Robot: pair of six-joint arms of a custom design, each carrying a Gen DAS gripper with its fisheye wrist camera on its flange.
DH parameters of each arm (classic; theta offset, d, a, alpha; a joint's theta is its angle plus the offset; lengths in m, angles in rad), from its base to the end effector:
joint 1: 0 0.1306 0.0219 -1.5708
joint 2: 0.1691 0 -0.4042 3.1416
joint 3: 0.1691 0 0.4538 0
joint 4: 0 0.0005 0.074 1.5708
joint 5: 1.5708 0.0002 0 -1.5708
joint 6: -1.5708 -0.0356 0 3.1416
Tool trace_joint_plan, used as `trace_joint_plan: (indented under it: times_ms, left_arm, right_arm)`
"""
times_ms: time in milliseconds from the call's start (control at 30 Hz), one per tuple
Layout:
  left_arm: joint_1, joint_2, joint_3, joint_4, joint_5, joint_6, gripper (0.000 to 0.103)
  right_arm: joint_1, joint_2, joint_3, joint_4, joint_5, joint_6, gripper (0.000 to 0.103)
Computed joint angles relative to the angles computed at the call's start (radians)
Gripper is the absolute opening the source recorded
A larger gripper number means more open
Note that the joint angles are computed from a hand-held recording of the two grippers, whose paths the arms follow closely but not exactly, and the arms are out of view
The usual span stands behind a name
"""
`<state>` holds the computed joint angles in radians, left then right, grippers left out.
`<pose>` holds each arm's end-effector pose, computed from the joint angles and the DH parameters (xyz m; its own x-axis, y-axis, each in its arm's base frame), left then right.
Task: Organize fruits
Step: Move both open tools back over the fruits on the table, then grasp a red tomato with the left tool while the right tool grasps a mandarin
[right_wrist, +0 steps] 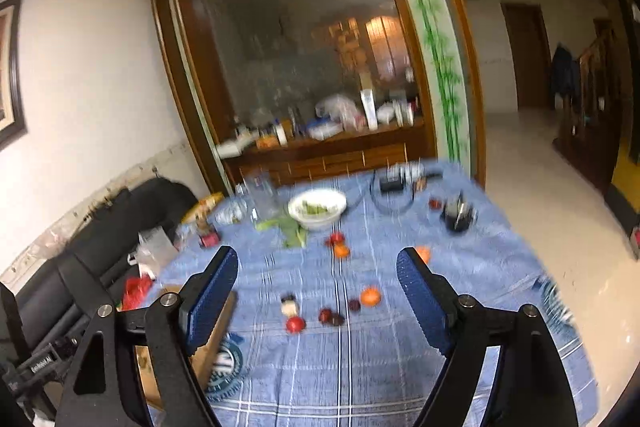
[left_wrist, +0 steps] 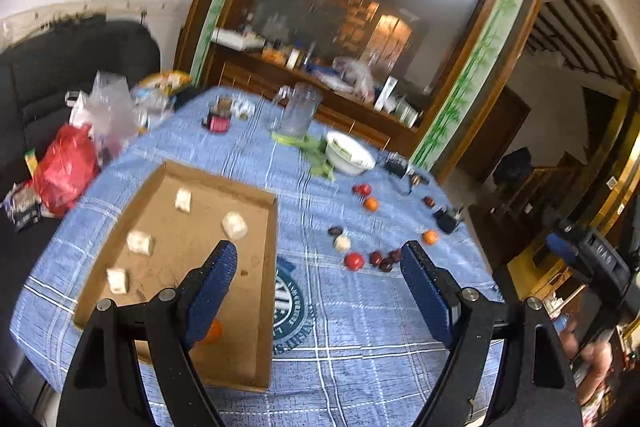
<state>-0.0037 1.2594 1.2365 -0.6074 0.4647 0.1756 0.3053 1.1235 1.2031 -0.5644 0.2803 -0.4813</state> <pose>0.5036 -0.0183 0.4578 -0.6441 -0.1538 -0.7493 0.2568 0.8793 -0.4012 0.4408 0.1281 0.5047 -0.4196 0.3342 -0.8439 0.1567 0.9425 0.2953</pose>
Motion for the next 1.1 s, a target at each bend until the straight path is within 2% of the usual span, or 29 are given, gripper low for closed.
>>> trace_joint_plan:
  times_ms: [300,433,567,600,700,733,1033,1100]
  left_arm:
    - [-0.1,0.177,0.098,-0.058,-0.109,-0.029,0.083]
    - [-0.16,0.265,0.155,-0.082,-0.123,-0.068,0.083]
    - [-0.214,0.397,0.259,-0.144,-0.096,-0.08,0.082]
    - [-0.222,0.422,0.279,-0.155,-0.097,-0.075,0.079]
    - [-0.243,0.496,0.343,-0.185,-0.102,-0.077,0.06]
    - [-0.248,0.515,0.363,-0.194,-0.108,-0.078,0.058]
    - [-0.262,0.572,0.386,-0.14,-0.138,-0.097,0.057]
    - [-0.265,0.571,0.383,-0.131,-0.146,-0.119,0.05]
  right_arm:
    - [-0.113,0.198,0.018,-0.024,-0.199,-0.018,0.085]
    - [-0.167,0.296,0.043,-0.033,-0.278,-0.03,0.082]
    - [-0.202,0.383,0.101,-0.058,-0.306,-0.031,0.068]
    - [-0.209,0.406,0.119,-0.064,-0.313,-0.031,0.065]
    - [-0.224,0.469,0.168,-0.068,-0.326,-0.027,0.065]
    - [-0.226,0.481,0.177,-0.068,-0.328,-0.024,0.065]
    - [-0.227,0.551,0.216,-0.045,-0.319,0.006,0.065]
    - [-0.227,0.561,0.222,-0.048,-0.318,0.009,0.065]
